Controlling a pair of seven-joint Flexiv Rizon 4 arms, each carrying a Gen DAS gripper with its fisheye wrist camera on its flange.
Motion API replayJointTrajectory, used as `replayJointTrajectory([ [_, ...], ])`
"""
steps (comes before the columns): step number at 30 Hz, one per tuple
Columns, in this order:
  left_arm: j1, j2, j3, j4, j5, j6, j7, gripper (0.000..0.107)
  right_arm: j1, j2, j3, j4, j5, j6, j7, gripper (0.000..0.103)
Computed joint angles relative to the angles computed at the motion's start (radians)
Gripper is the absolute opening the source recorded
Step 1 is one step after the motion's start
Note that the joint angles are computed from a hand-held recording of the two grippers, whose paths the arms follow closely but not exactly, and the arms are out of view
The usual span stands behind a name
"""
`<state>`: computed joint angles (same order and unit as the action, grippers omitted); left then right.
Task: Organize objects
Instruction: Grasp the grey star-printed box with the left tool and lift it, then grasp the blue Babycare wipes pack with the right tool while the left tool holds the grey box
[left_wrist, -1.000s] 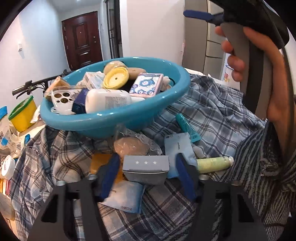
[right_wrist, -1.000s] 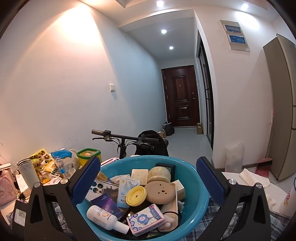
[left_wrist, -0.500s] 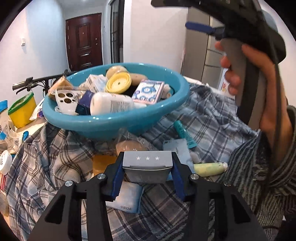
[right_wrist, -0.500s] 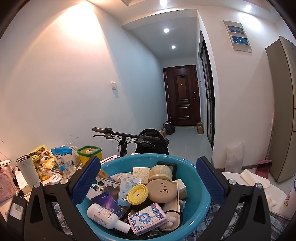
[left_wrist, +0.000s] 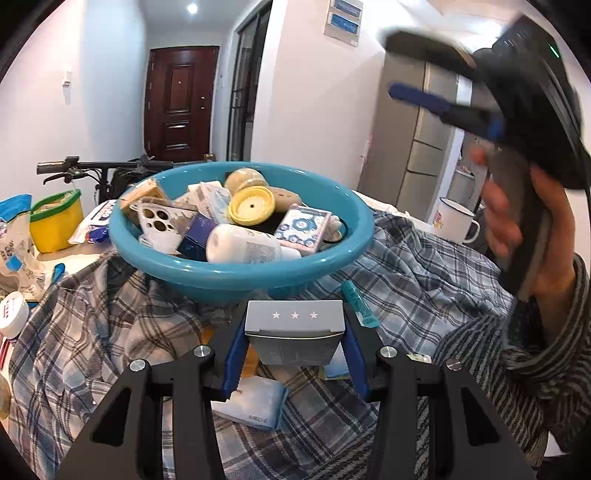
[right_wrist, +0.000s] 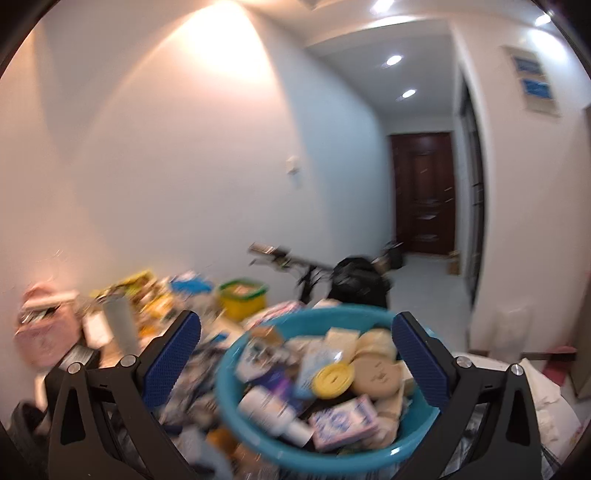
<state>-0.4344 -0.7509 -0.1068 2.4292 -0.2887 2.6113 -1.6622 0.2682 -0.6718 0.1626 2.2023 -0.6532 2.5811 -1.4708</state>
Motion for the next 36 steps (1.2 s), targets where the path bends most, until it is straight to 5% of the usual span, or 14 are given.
replayJointTrajectory([
  [4,-0.011,0.004,0.006,0.013,-0.041,0.021,-0.018,0.049,-0.06,0.012,-0.024,0.065,-0.177,-0.086,-0.014,0.103],
  [8,-0.003,0.002,0.008,0.028,-0.046,0.058,-0.047,0.049,-0.168,-0.042,-0.026,0.045,-0.464,-0.197,0.134,0.103],
  [11,0.007,0.003,0.006,0.035,-0.043,0.063,-0.064,0.049,-0.152,-0.071,-0.046,0.016,-0.498,-0.322,0.174,0.103],
  [17,-0.001,0.004,0.007,0.029,-0.057,0.048,-0.053,0.049,-0.177,-0.138,-0.048,-0.127,-0.743,-0.512,0.463,0.103],
  [20,-0.005,0.003,0.008,0.027,-0.063,0.04,-0.048,0.049,-0.138,-0.18,-0.156,-0.255,-1.04,-0.446,0.761,0.103],
  [26,-0.009,0.001,0.009,0.028,-0.064,0.049,-0.047,0.049,-0.047,-0.166,-0.243,-0.229,-0.998,-0.445,0.739,0.103],
  [30,-0.013,0.002,0.009,0.03,-0.075,0.047,-0.047,0.049,0.01,-0.161,-0.304,-0.224,-0.981,-0.433,0.743,0.081],
  [36,-0.024,0.003,0.01,0.03,-0.093,0.05,-0.039,0.049,-0.002,-0.154,-0.279,-0.186,-0.894,-0.431,0.652,0.079],
])
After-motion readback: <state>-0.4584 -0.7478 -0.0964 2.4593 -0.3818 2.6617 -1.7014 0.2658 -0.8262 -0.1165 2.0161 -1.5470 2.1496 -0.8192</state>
